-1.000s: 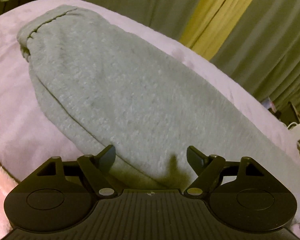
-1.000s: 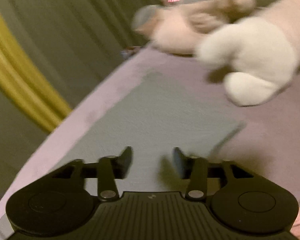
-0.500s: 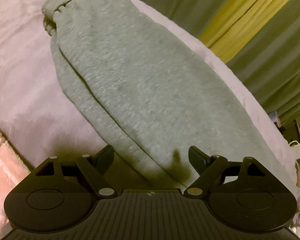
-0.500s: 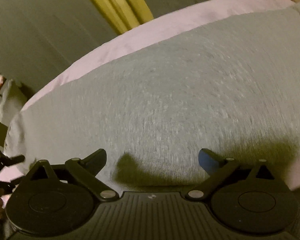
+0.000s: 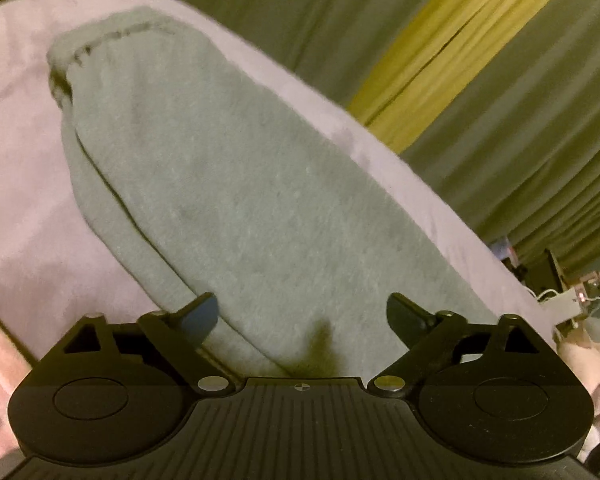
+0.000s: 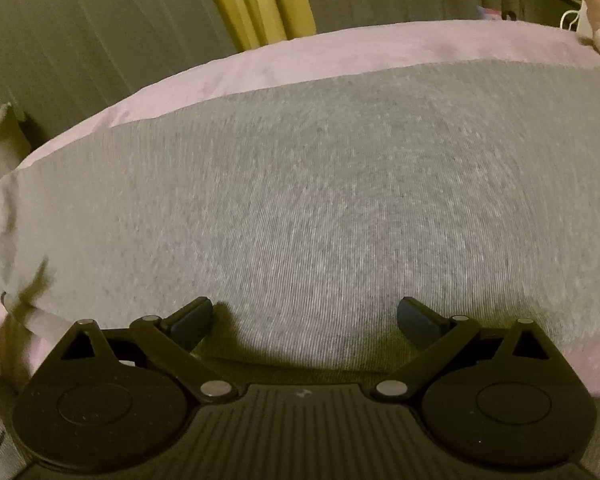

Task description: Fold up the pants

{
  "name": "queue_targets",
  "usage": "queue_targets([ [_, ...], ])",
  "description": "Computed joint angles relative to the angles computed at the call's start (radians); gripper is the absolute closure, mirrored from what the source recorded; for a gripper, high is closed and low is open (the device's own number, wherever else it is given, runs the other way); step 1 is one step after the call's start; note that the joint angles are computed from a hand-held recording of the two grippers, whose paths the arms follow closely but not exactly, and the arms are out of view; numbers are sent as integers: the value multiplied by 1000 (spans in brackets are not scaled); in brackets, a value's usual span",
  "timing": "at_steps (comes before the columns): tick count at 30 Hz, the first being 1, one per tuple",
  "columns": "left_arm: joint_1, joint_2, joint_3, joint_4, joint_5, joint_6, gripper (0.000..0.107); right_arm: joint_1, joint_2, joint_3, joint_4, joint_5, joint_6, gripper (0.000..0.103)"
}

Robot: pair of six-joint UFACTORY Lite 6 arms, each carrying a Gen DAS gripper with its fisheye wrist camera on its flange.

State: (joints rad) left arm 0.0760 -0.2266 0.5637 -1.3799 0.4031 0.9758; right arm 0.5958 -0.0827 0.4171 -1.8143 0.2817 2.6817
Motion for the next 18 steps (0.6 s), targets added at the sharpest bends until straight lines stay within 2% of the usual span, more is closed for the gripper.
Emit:
queue_targets([
  [2,11,74,46,53,30,-62,12,0,11,4,-40,7,41,4],
  [3,13,98,60,63,33,-86,12,13,2,0,-6,16,17,4],
  [7,50,142,57,-95,73,6,12,26,13,6,16,29,0,4],
  [12,90,214,61,-222,139,64,14,14,-2,-31,-146,44,183,4],
  [14,116,227,45,-281,160,90,19,11,-18,-52,-201,53,254,4],
  [18,138,250,20,-384,178,135,22,18,-22,-56,-203,58,266,4],
])
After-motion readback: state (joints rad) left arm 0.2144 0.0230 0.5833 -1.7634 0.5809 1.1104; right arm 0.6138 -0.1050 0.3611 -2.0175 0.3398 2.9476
